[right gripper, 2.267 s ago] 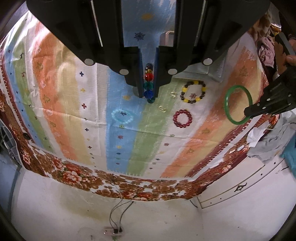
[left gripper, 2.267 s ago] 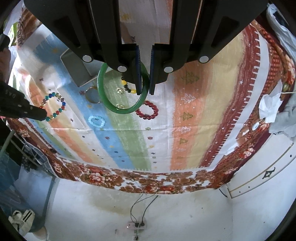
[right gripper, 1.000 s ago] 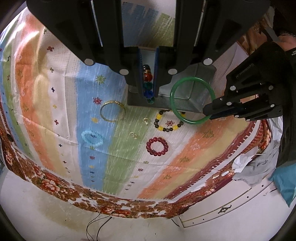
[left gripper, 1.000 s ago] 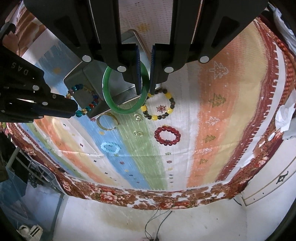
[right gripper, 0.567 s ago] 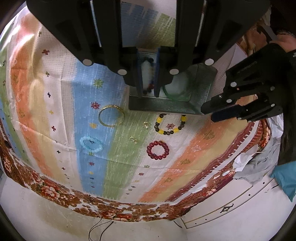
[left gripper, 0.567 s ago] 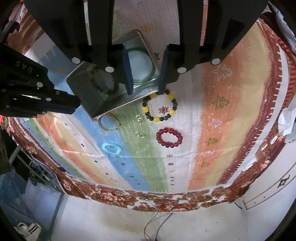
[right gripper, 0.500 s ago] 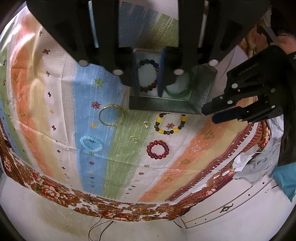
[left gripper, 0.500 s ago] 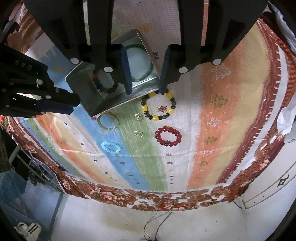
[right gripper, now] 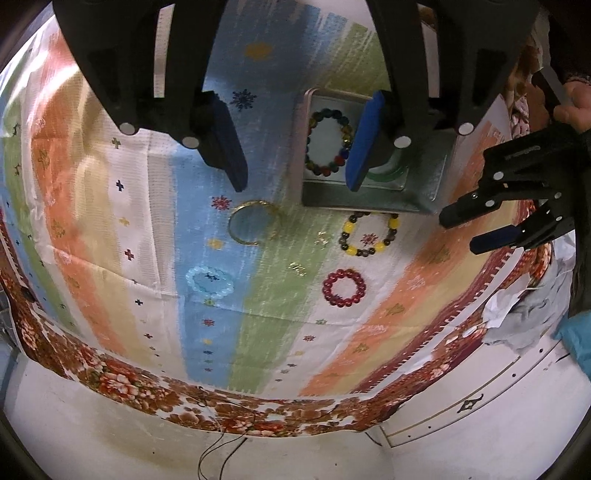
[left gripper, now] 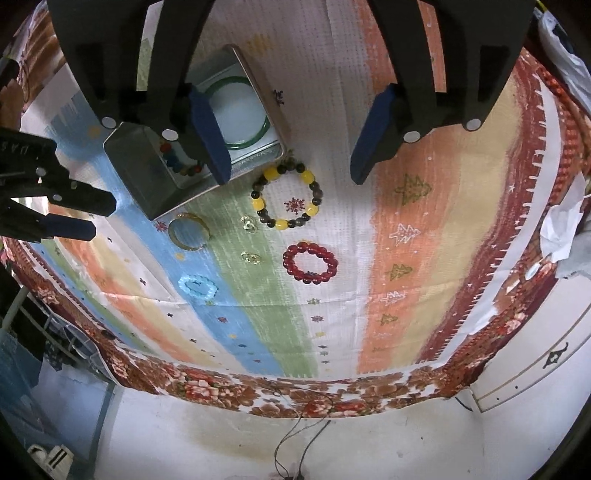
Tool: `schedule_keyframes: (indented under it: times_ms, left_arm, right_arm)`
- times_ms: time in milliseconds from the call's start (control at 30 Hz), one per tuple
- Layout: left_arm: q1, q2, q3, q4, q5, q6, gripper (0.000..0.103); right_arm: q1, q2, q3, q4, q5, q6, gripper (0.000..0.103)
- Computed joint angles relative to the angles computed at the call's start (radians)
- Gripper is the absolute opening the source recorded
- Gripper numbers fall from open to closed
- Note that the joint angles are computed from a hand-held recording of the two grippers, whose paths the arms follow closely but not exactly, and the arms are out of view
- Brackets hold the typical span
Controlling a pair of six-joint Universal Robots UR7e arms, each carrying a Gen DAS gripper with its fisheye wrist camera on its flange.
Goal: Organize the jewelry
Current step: 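Lower both held bracelets into the silver tin and open both tools, then move the left tool to the red bead bracelet while right tool approaches pale blue bracelet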
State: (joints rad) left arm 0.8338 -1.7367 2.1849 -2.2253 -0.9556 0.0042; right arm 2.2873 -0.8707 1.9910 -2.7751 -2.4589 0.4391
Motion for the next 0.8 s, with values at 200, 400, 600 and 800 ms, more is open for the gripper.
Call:
schedule_keyframes:
  times_ms: [200, 400, 600, 800]
  left_arm:
    - [0.015, 0.031, -0.023, -0.038, 0.004, 0.026, 0.077]
    - [0.043, 0.073, -0.046, -0.084, -0.018, 0.036, 0.085]
    - [0.058, 0.121, -0.062, -0.102, -0.011, 0.051, 0.086]
    - [0.072, 0.171, -0.088, -0.117, 0.004, 0.066, 0.087]
  right_arm:
    - [-0.022, -0.031, 0.018, -0.030, -0.025, 0.000, 0.064]
    - [-0.051, -0.053, 0.017, -0.038, -0.040, -0.025, 0.071]
    - [-0.086, -0.056, 0.014, -0.055, -0.045, -0.053, 0.077]
    - [-0.095, -0.046, -0.010, -0.084, -0.050, -0.110, 0.091]
